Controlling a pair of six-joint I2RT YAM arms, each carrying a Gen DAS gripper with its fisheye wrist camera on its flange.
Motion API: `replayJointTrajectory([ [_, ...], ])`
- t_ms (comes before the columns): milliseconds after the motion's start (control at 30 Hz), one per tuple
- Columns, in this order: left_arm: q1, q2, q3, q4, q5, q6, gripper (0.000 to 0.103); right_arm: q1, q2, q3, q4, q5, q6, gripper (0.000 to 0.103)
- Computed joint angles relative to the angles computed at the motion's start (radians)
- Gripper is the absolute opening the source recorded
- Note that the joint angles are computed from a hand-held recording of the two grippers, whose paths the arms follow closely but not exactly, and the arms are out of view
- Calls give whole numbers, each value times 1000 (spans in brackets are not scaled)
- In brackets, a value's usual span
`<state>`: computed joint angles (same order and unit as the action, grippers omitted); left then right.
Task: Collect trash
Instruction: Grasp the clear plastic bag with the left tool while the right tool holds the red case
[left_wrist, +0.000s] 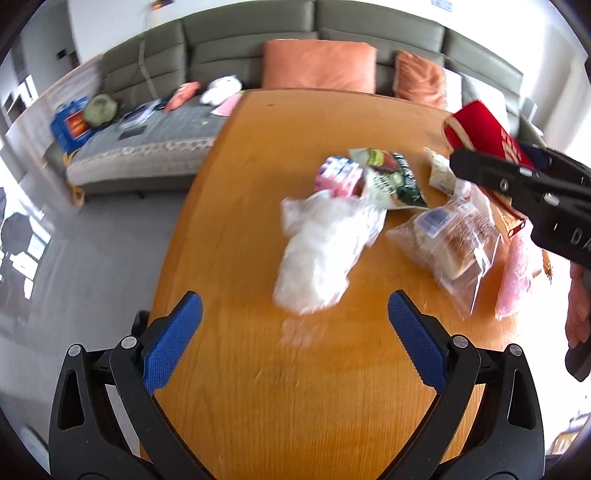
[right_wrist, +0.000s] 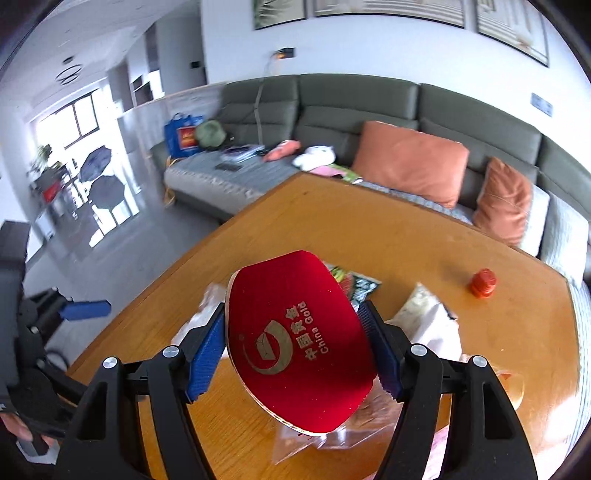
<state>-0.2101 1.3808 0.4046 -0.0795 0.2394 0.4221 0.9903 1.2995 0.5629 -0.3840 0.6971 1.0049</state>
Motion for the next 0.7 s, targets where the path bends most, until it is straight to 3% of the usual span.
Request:
replayJointTrajectory([
  [100,-54,106,52,53,-11,-4,97,-91,-17,-11,40,-31,-63,71],
  [267,-105,316,163,139,-25,0,97,-160,-35,-33,88,-65,-60,71],
  [567,-147,551,276,188,-31,6,97,-191,7,-22,113,-91,-47,71],
  [600,-150,567,276,197,-32,5,94,-190,11,-18,110,-92,-43,71],
  [667,-147,568,255,234,-34,7,67,-182,19,-7,97,-87,-35,71],
  [700,-141,555,243,240,-18,13,60,-178,20,-8,96,-84,-31,71],
])
